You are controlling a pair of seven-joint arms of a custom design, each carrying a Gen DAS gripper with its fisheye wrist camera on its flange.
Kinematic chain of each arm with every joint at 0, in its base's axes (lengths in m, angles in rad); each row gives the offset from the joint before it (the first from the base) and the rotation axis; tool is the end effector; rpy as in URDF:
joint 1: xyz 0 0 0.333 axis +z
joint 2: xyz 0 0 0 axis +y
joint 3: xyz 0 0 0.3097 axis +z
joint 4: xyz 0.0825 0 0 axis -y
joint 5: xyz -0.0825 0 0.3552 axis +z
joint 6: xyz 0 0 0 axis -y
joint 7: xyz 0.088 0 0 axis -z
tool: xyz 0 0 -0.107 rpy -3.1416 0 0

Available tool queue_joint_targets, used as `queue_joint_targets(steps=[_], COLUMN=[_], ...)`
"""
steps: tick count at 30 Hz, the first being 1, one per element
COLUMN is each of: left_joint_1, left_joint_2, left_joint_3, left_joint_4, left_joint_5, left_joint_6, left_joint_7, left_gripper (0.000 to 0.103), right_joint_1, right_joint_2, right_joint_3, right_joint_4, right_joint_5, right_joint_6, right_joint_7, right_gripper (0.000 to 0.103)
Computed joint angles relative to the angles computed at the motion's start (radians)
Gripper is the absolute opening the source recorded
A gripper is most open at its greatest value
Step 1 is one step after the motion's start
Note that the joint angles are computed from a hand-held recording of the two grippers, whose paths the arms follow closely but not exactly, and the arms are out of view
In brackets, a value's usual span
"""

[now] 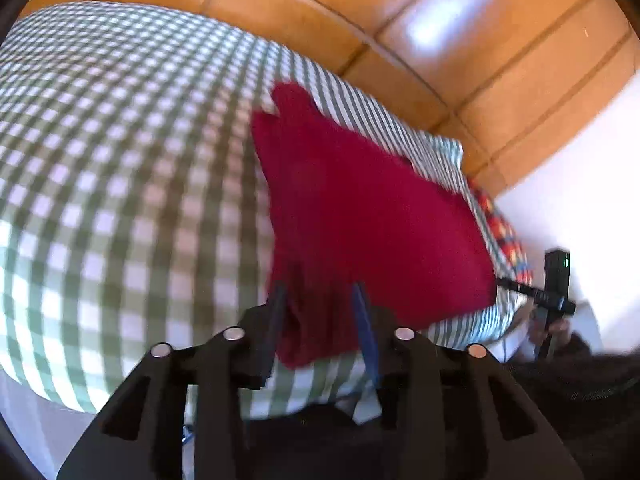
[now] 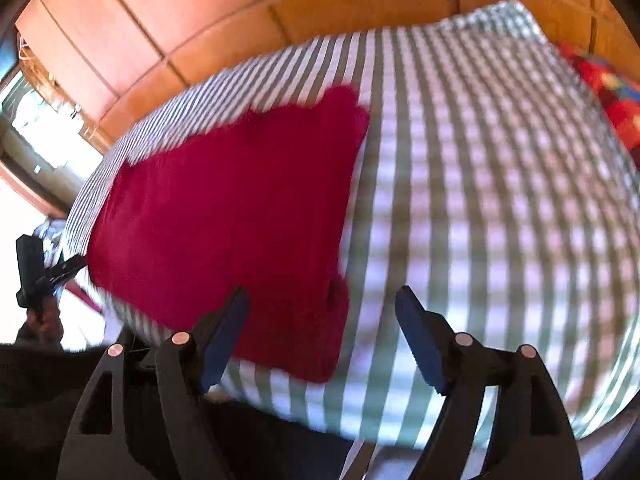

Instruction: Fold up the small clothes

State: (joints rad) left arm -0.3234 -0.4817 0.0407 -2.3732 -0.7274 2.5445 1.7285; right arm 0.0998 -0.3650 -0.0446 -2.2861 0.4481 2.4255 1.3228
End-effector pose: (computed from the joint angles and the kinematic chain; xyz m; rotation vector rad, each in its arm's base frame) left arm 0.4129 -0.1085 0.5771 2.0273 -1.9518 1.2890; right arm 0.4568 0.0247 0.5564 -1.8170 1.7518 -0.1733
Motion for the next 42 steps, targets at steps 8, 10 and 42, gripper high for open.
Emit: queue_joint_targets(steps=[8,10,42], left_joint_1=[0.028,0.024,0.197], left_joint_2=[0.128,0.174,0.349], left_joint_3=[-0.021,-0.025,-0.221], left_joint_4=[0.111,0.144,0.321], left_joint_5=[0.03,-0.009,0.739], left_joint_6=[0.054,0.074,0.101], left_joint_7=[-0.038,-0.029,-0.601], left_gripper=[0.034,0.034,0.011], right_joint_1=[-0.011,0.0,0.08], right_joint_2=[0.293,0.354,0.477], right_joint_3=[0.052,0.055,0.003], right_joint_4=[0.282,0.353,0.425], right_joint_5=[-0.139,-0.2,-0.592], right_joint_6=[0.128,0.134,0.203], right_joint_7=[0.227,0.287,0.655], right_gripper=[0.068,0.067,0.045])
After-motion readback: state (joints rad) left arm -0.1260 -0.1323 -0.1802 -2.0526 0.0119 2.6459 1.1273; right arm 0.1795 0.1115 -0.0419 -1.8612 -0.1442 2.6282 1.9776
